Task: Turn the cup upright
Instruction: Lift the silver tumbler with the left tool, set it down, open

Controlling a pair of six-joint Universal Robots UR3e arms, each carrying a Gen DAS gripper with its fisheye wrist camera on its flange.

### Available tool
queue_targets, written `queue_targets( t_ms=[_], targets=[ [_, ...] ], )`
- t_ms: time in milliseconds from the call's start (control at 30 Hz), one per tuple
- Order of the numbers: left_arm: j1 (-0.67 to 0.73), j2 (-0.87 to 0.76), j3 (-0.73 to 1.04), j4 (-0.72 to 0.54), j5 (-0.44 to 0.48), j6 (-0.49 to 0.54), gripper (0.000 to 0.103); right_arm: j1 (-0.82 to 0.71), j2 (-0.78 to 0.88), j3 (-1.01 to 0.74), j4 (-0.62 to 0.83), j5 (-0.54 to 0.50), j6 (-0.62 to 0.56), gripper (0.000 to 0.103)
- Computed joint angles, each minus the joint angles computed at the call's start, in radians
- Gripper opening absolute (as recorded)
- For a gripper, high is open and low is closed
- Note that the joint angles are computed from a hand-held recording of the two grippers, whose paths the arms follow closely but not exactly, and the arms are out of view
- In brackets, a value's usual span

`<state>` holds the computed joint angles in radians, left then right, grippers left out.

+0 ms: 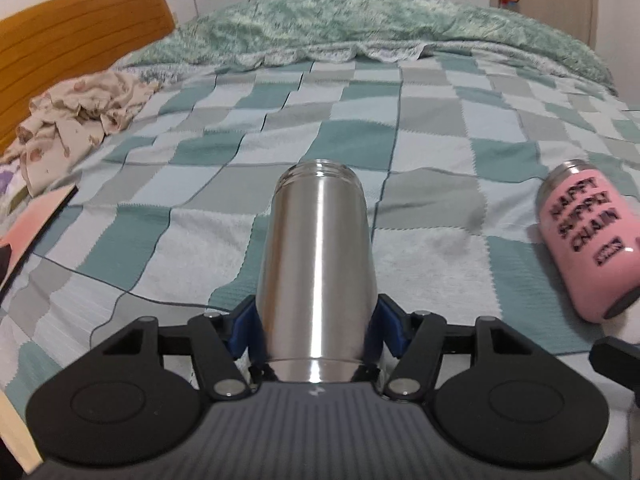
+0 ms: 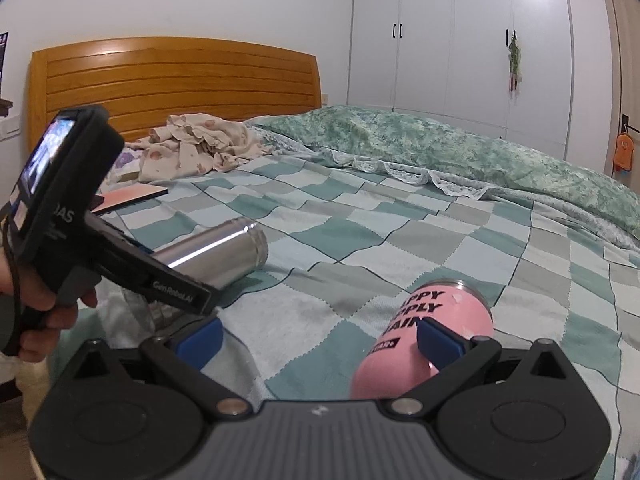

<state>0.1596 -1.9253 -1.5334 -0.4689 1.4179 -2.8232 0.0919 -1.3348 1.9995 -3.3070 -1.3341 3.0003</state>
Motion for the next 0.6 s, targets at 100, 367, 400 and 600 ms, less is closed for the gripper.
queue_targets(
  t_ms=[100, 367, 400, 600],
  targets=[
    [0.002, 0.058, -0.043, 0.004, -0.015, 0.009, 0.063, -0.004, -0.052, 0.045, -0.002, 0.0, 0.004, 0.103],
    [0.052, 0.287, -0.199, -0.055, -0.109, 0.051, 0.063, -0.014, -0.244, 0.193, 0.018, -0.007, 0.021, 0.103],
    [0.065, 0.327, -0.227, -0.077, -0.128, 0.064, 0.063, -0.015, -0.273, 0.212, 0.024, -0.007, 0.024, 0.103],
    [0.118, 0.558, -0.41, -0.169, -0.211, 0.147, 0.063, -0.024, -0.453, 0.341, 0.069, 0.002, 0.039, 0.103]
  ],
)
